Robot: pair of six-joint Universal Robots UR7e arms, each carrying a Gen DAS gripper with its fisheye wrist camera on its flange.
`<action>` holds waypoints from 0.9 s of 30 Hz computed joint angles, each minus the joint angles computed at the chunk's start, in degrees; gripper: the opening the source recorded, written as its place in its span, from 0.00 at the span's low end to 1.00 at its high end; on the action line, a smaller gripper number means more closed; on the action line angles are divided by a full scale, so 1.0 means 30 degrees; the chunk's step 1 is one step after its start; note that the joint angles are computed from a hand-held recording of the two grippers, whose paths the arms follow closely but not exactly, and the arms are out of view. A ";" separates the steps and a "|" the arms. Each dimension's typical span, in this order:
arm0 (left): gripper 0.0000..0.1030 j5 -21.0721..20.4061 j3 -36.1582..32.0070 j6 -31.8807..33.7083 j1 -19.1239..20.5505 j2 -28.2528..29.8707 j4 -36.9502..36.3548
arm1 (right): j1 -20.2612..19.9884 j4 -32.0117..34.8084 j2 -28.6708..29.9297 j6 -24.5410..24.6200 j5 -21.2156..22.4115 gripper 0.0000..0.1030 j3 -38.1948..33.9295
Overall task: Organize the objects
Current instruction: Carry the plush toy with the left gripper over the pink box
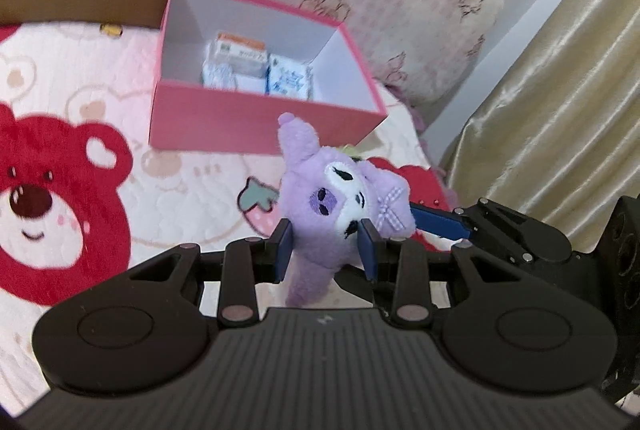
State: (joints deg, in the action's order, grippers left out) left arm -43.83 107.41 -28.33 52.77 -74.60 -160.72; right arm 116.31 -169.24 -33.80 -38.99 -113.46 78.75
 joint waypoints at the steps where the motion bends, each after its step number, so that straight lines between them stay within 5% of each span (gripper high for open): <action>1: 0.33 0.0126 -0.0219 0.0000 -0.0121 -0.0004 0.0288 | 0.0069 0.0106 -0.0039 -0.0079 -0.0020 0.71 -0.0157; 15: 0.33 0.0554 -0.5839 -0.0083 -0.0556 0.1064 0.5817 | 0.0520 0.4747 0.0636 -0.0781 0.0249 0.71 -0.5446; 22: 0.33 -0.0093 -0.8534 0.0149 0.0558 0.2432 0.5691 | 0.0228 0.7944 0.2774 -0.1190 0.0269 0.70 -1.0556; 27: 0.33 -0.1013 -1.0912 -0.0204 0.1879 0.3790 0.6215 | -0.0236 1.2070 0.5876 -0.0733 0.0083 0.68 -1.6998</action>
State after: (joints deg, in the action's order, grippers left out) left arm -46.87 74.68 -28.94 58.41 -63.23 -142.07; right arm 115.60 -133.03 -16.17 -41.18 -113.21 27.75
